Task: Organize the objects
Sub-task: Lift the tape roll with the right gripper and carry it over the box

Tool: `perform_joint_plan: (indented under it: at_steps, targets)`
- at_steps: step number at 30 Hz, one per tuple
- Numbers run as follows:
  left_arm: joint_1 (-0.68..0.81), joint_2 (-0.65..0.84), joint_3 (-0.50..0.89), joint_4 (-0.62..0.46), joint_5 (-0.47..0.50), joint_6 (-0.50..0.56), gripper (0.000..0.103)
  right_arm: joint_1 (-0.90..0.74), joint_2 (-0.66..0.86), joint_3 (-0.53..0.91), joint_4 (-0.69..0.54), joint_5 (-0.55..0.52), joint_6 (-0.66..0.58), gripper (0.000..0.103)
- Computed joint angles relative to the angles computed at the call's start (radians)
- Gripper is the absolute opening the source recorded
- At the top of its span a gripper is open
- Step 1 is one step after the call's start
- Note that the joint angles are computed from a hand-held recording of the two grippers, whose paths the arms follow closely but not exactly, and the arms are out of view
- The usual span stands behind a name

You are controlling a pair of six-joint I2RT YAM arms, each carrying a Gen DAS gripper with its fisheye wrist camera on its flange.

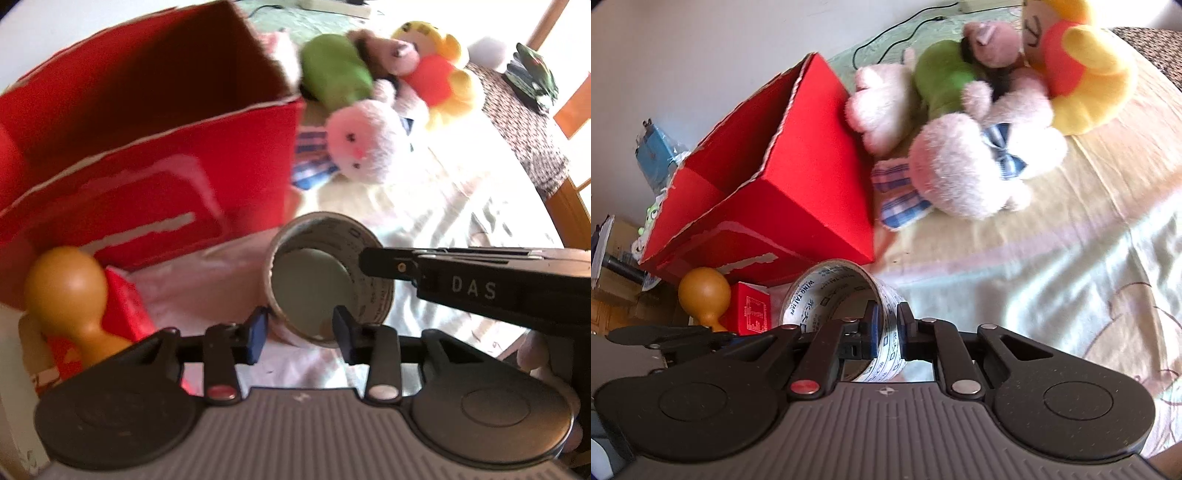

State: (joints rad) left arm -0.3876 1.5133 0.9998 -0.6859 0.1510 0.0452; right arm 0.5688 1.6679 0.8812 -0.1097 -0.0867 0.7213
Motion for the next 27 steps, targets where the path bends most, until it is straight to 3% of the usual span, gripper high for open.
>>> perform_joint_plan:
  at_steps: [8, 17, 23, 27]
  targets:
    - [-0.021, -0.034, 0.059, -0.027, 0.061, 0.082, 0.033, -0.035, -0.139, -0.064, -0.043, 0.039, 0.053, 0.011]
    - [0.023, -0.09, 0.186, -0.05, 0.163, 0.199, 0.033, 0.016, -0.306, -0.005, -0.134, 0.225, 0.067, 0.012]
    - [0.147, -0.048, 0.328, -0.071, 0.259, 0.271, 0.034, 0.061, -0.21, 0.172, -0.12, 0.314, 0.0, 0.012]
    - [0.24, 0.027, 0.446, -0.11, 0.31, 0.321, 0.034, 0.063, -0.087, 0.323, -0.118, 0.293, -0.049, 0.012]
